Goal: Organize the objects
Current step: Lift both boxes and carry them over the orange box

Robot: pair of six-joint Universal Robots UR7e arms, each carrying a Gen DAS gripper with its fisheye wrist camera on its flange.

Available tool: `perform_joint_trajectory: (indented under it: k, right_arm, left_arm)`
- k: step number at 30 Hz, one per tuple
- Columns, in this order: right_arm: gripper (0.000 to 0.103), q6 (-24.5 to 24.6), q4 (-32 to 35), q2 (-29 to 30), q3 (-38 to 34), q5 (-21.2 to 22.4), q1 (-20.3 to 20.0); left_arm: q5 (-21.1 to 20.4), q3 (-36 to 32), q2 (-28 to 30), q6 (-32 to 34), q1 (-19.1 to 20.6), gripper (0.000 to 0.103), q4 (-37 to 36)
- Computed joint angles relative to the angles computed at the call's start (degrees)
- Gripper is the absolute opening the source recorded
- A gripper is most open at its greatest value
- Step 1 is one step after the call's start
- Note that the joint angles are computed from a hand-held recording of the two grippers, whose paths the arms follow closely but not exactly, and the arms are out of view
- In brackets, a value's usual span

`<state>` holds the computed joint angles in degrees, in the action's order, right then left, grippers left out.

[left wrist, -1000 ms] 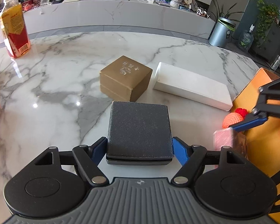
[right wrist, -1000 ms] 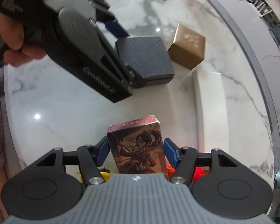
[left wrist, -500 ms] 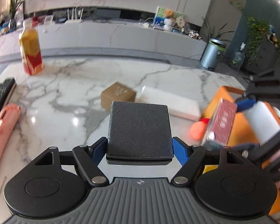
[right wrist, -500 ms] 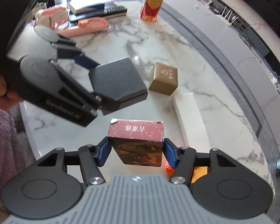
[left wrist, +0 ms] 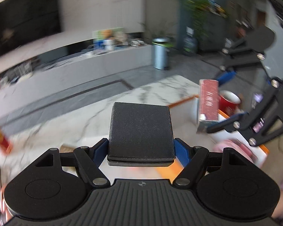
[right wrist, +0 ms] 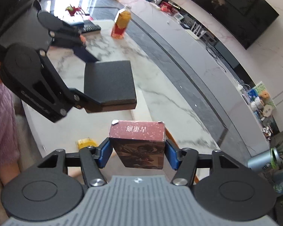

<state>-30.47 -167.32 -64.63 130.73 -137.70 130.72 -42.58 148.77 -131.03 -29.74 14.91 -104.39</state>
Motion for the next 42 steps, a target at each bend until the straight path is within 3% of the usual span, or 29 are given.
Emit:
perform_joint_trajectory:
  k: [4,6,11,15,21,30,35,42]
  right_arm:
    - [0.061,-1.09,1.11,-4.19,3.61,-1.57,-2.93]
    - [0.061,-3.17,-0.09,-5.07,5.06,-1.63,-5.09]
    - [0.061,-8.05,-0.83,-7.07,7.36,-0.10,-11.25]
    - [0.061,-12.12,-4.10,-7.47,8.83,1.04,-15.46]
    - [0.061,-14.56,-9.73,-9.08,10.49,7.45,-21.23]
    - [0.061,-14.94,-14.20,-7.83,11.17,12.59,-25.49]
    - [0.061,-13.27,-13.59,-7.84,11.51,13.35,-25.91]
    - [0.061,-12.12,-13.70,-7.63,11.81,12.82,-25.97]
  left_arm:
    - [-3.89,0.31,13.99,9.45,3.60,0.087,-15.53]
    - [-5.20,-0.18,20.90,10.70,5.67,0.087,-21.05]
    - [-5.93,-2.14,34.32,3.18,9.61,0.087,-28.07]
    - [-6.44,-3.87,42.07,-0.77,11.44,0.087,-28.61]
    - [-6.98,-5.92,47.76,-6.21,13.03,0.087,-24.65]
    - [-6.13,-7.53,53.60,-11.71,14.83,0.088,-22.82]
    - [-5.38,-7.96,55.82,-11.52,14.93,0.088,-22.27]
    - [-7.70,-7.70,53.47,-9.05,15.63,0.089,-23.08]
